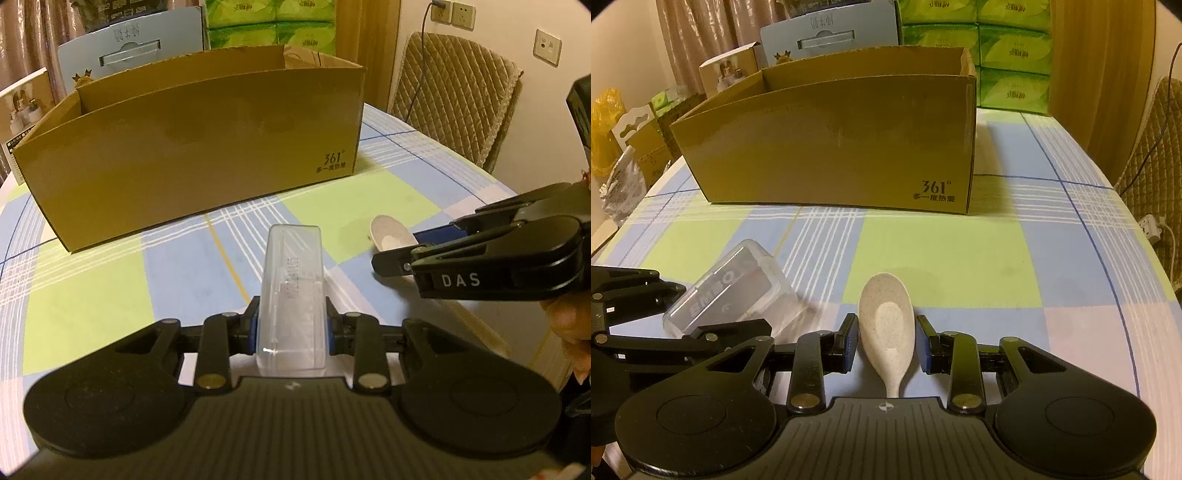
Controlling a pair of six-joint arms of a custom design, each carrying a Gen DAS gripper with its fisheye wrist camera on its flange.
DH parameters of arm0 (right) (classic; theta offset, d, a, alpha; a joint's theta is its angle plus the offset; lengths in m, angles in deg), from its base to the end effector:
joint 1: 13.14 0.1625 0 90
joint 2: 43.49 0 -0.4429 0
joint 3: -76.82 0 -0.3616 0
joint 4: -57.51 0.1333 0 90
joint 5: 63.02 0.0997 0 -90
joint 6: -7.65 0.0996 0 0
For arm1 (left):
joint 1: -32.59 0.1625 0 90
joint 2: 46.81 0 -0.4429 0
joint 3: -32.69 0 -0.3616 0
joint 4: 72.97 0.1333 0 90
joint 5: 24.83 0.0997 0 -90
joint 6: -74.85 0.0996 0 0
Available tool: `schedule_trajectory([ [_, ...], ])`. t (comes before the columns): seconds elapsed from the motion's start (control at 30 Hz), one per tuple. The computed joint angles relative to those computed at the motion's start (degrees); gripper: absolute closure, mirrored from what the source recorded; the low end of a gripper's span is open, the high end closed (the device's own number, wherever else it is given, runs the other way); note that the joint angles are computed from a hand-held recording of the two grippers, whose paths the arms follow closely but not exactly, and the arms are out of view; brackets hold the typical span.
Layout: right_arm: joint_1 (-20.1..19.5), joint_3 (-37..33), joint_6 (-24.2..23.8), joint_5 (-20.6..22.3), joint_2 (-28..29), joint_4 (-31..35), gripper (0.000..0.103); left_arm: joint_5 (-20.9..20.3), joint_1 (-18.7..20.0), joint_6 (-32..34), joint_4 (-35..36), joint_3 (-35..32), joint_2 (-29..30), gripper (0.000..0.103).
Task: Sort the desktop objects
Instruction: 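Lift the plastic box with the left tool while the right lifts the spoon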
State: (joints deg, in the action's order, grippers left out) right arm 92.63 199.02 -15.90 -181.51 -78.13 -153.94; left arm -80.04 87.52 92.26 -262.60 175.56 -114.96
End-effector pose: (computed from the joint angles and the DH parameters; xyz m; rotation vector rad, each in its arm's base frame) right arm 0.2215 -0.4688 0.0359 0.6640 -2.4379 0.7224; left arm -0.0656 -0.4244 0.1926 0.9608 2.3449 -0.6733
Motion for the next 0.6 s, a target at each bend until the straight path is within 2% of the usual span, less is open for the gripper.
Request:
schedule_trajectory([
  [0.23, 0.0, -0.1, 0.03, 0.37, 0.05, -0.95, 0.074, -0.35, -0.15, -1.17, 1.27, -0.33, -0.9, 0.077],
  [0.6, 1.24, 0.68, 0.55, 0.81, -1.15, -3.56, 0.074, 1.27, -2.38, -1.08, 2.29, -0.5, -4.29, 0.077],
])
